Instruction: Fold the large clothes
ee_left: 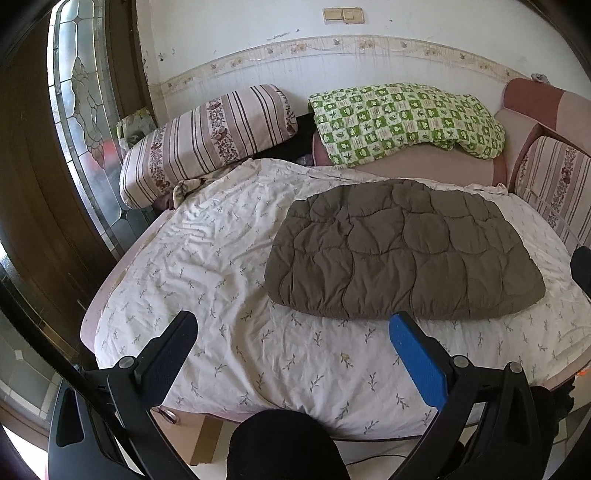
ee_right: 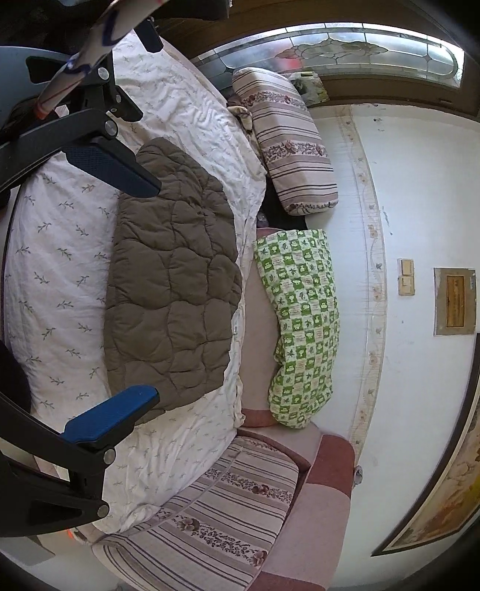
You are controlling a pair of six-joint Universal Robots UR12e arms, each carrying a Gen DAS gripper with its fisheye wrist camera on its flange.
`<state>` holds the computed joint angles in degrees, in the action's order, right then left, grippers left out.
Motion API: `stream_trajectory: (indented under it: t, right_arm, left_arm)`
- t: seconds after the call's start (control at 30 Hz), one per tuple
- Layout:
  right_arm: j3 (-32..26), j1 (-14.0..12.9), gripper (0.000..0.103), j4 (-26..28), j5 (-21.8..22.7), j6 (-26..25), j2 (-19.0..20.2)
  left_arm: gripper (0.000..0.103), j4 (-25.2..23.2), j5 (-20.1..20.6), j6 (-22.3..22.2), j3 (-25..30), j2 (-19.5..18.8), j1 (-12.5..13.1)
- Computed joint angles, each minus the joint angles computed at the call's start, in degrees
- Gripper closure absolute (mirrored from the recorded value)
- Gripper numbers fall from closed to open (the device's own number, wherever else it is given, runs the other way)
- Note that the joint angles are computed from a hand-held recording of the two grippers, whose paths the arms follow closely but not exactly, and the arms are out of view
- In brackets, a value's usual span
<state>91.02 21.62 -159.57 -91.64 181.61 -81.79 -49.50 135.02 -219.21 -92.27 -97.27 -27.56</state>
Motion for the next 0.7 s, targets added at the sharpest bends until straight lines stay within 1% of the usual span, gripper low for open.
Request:
stream_trajectory:
  t: [0.27,0.7]
  right_arm:
    - [-0.2,0.5,0.000,0.3,-0.6,-0.3,0.1]
    - [-0.1,0.5,0.000,0.5,-0.7,-0.5,0.1]
  left_arm:
    - [0.000,0.1,-0.1,-0.3,-0.3,0.1,0.1]
    - [0.000,0.2,-0.7,-0.3,-0.8,0.4,0.5]
